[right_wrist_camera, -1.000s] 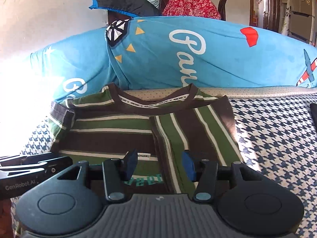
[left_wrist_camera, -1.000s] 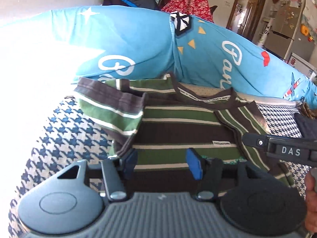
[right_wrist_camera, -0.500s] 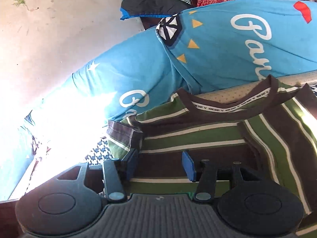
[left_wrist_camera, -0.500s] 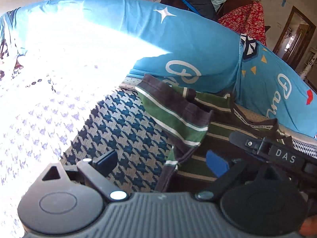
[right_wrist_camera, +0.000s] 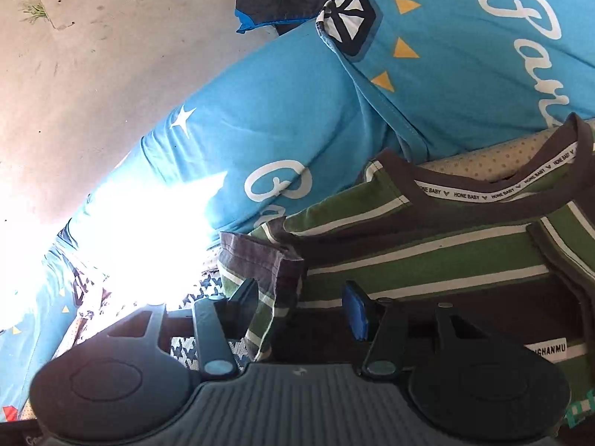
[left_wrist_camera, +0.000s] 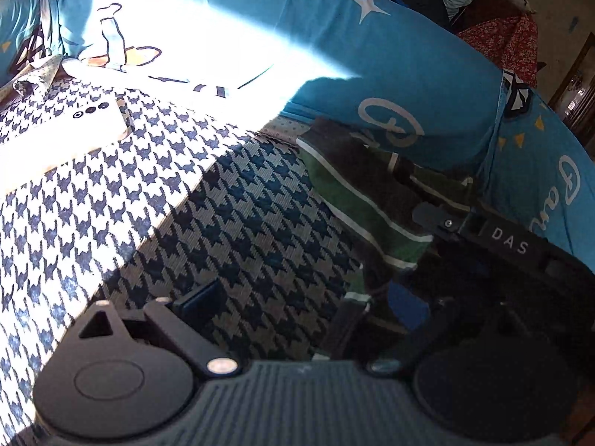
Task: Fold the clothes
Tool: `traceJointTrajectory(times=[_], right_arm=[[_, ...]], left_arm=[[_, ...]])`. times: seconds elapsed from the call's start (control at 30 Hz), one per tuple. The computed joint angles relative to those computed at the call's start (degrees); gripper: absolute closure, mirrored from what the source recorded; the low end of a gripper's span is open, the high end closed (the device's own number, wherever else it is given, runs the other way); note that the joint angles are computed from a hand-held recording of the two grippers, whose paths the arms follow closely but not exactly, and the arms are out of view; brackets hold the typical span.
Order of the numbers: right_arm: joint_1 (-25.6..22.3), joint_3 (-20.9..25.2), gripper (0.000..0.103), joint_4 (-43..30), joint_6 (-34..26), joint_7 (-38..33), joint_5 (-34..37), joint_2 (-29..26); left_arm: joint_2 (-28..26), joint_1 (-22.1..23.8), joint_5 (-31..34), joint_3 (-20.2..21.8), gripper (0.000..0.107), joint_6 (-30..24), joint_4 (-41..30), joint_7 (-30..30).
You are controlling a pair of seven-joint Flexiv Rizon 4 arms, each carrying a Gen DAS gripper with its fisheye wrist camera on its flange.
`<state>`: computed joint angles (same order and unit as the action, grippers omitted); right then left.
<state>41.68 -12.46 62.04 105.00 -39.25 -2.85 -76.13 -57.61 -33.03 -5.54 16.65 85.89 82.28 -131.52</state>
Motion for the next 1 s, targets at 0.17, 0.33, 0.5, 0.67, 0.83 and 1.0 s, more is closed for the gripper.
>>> traceJointTrajectory(times=[0.17,0.33,0.5,0.67,0.83,1.0], right_arm=[[-1.5,1.87,0.08,-4.18,-1.29,-0.25,-2.45,-2.08],[0.53,-1.42,0.096,-1.93,1.64,-0.98,-0.28,-1.41],[10.15,-11.54,0.097,9.6,4.18,-0.83,13.93,2.9],[19.06,-17.68,0.094,21.6,-2.96,7.38,21.91,7.78],[21.57,-21.54,0.089,25.37,-4.22,9.88,17.82,8.77],[20.28,-25.19,0.076,23.99,1.7,9.57,13.12,6.46]], left_arm=[[-0.63,-0.35,0.35,0.34,0.01,-0.87,-0.97,-0.19],[-1.05,-0.95,0.61,1.43,0.01,-1.05,-1.43,-1.98],[-1.44,-1.45,1.18,2.57,0.01,-2.04,-2.12,-3.31],[-1.53,-0.94,2.48,1.03,0.01,-2.31,-2.51,-2.69],[-1.76,-1.38,3.25,1.69,0.01,-3.06,-3.14,-3.27],[-1.96,-0.88,3.64,1.09,0.01,-3.58,-3.48,-3.73]])
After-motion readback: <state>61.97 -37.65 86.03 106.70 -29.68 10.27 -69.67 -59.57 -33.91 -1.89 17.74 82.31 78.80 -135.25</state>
